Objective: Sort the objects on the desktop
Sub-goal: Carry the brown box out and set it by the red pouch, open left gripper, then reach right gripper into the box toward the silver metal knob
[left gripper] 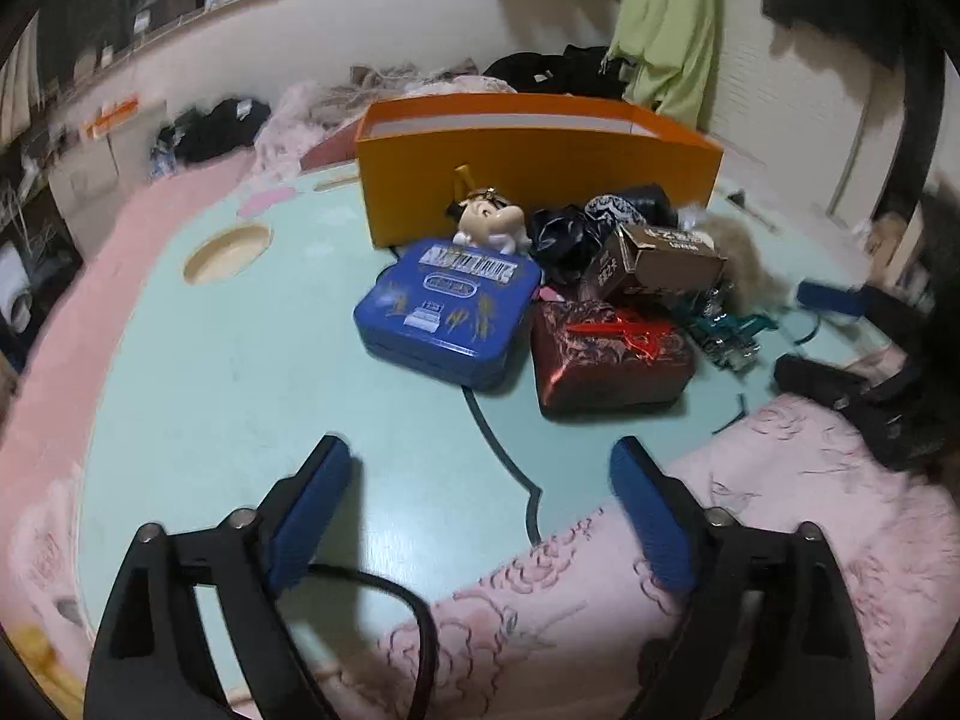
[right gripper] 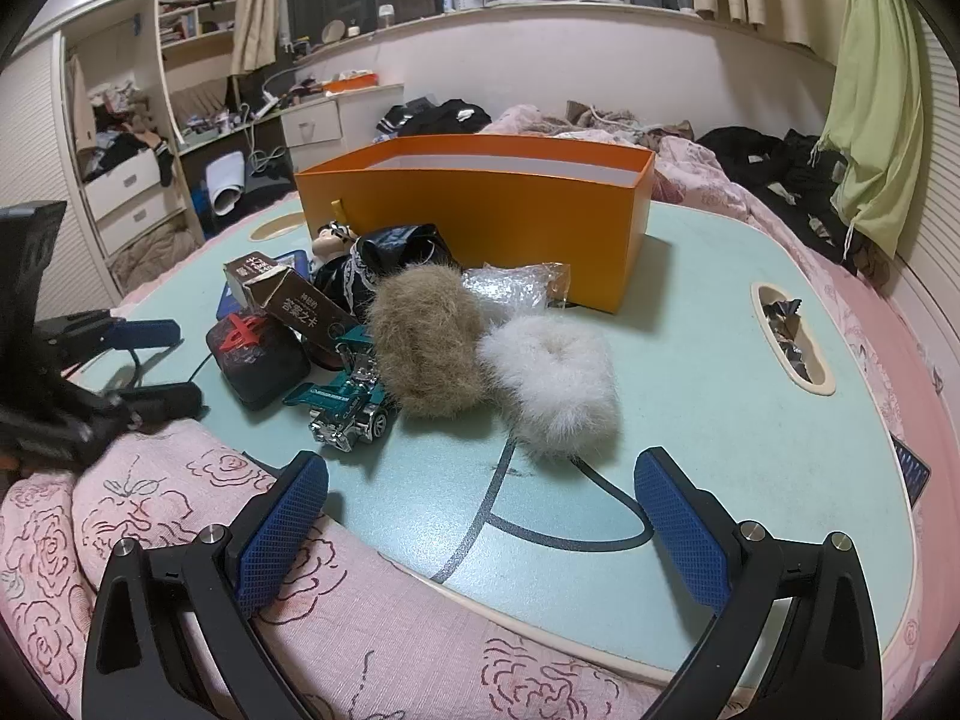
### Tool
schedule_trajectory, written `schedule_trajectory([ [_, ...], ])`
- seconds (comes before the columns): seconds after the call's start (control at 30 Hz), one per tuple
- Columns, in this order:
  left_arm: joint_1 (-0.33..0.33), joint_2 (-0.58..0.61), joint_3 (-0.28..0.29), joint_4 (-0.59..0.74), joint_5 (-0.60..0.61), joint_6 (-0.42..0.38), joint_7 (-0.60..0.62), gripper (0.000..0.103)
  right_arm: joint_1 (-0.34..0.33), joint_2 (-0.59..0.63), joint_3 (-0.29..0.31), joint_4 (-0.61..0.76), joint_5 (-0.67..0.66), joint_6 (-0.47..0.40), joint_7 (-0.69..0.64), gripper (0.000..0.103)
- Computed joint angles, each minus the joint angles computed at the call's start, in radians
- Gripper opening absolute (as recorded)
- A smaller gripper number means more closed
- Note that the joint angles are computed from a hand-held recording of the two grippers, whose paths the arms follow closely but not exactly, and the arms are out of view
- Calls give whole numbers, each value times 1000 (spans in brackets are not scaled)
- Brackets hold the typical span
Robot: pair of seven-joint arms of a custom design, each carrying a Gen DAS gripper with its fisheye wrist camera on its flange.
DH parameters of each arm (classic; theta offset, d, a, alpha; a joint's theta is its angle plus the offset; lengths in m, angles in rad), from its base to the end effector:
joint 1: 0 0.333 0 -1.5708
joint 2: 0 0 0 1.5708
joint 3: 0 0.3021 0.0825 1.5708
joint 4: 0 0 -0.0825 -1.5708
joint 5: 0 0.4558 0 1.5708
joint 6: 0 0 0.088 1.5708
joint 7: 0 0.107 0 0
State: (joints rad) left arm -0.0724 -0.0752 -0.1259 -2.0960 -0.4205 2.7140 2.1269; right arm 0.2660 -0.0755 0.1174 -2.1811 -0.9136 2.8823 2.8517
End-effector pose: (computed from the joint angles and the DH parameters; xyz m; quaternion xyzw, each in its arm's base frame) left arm 0.6307 -0.1131 0.4873 -0.5011 0.7862 -0.3059 0.1927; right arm 0.5577 0.2750 0.4445 -0.6074 0.6664 -0.2536 0.3503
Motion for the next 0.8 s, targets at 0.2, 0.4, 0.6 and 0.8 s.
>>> schedule_trajectory([
  [0.2,10,13,1,10,26,-4,-43,102,1,1,1,3,-5,-5,8,102],
  [0.4,9,5,1,0,26,1,-43,103,2,-1,0,2,-8,-9,13,102],
  [0.6,8,7,0,2,30,1,-48,103,2,-1,1,2,-12,-14,19,102],
  [0.8,8,7,0,2,31,2,-50,103,3,-2,3,4,-22,-26,34,102],
])
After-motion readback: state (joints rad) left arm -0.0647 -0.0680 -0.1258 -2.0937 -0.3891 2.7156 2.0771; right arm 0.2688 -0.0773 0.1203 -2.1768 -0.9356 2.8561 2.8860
